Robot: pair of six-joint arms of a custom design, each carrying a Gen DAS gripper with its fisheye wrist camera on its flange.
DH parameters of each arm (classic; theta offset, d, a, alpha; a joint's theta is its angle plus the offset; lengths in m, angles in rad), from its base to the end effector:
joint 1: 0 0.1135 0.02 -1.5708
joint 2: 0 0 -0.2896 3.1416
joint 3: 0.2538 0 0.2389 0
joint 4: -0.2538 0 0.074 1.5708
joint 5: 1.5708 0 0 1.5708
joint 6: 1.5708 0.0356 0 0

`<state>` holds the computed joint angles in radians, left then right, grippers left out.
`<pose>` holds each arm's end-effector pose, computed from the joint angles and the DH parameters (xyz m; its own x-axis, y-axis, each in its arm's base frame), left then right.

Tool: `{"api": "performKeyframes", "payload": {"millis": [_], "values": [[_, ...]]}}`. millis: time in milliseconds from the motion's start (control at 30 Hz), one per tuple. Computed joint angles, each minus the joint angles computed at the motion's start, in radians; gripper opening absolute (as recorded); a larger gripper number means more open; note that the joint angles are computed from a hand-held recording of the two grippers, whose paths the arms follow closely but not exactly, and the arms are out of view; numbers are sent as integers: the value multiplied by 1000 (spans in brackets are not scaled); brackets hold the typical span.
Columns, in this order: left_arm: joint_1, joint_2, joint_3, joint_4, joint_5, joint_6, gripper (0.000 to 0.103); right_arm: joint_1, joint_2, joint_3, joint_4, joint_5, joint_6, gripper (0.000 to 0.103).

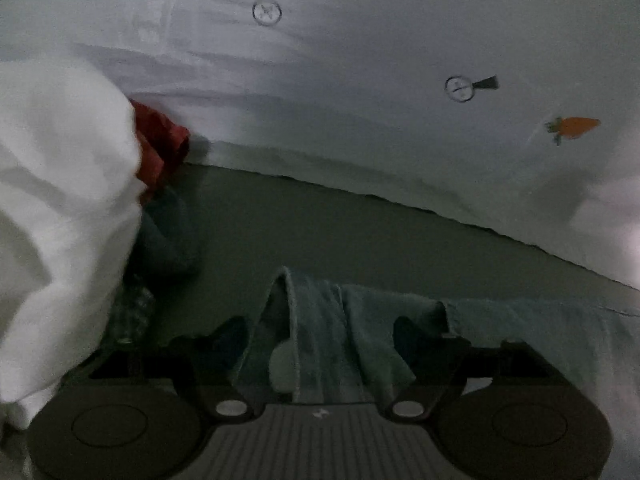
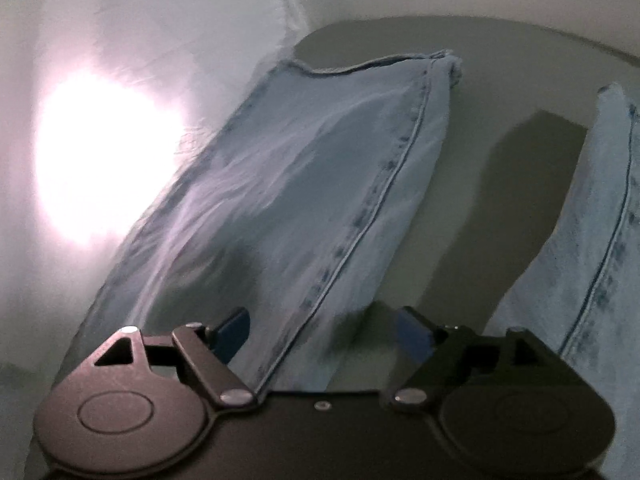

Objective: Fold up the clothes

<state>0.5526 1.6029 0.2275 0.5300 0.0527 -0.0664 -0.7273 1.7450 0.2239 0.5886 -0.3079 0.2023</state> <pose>0.1761 0.1064 0.1058 -0.6027 -0.4495 -0.6594 -0.5356 0.8404 -0.0833 0.1610 -0.1288 0.0841 -0.4875 0.6902 -0.5348 0.6091 0.7076 0.3581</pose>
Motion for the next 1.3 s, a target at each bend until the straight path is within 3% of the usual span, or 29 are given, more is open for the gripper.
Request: {"api": "performKeyframes", "payload": {"millis": [133,300,333,367,467,500,600,633,833,1133,1200,1267,1300], "values": [[-22,91,40,11,21,-42,100,102,19,-9,62,162,75,82],[-68,146,55,44,-33,-57,101,144,52,17,67,199,89,81],[-70,153,61,41,-41,-69,96,154,56,22,65,207,93,76],[-60,152,66,29,-37,-87,80,169,58,28,60,231,99,71],[-28,148,83,-6,-24,-142,45,200,53,47,37,285,96,40],[-7,140,86,-17,-6,-166,40,198,44,51,24,289,90,21],[41,120,84,-17,42,-221,30,149,16,53,5,215,79,5],[48,115,77,1,56,-231,18,148,-3,52,-5,207,74,5],[-43,111,103,-4,-72,-266,17,182,-149,55,-84,168,89,3],[19,167,226,-31,-108,-235,17,347,-412,85,-264,105,187,3],[22,213,264,-32,-126,-214,17,394,-426,85,-286,138,195,3],[15,249,300,-58,-145,-187,18,428,-406,95,-321,176,161,5],[11,260,309,-62,-156,-168,20,427,-389,105,-352,177,134,13]]}}
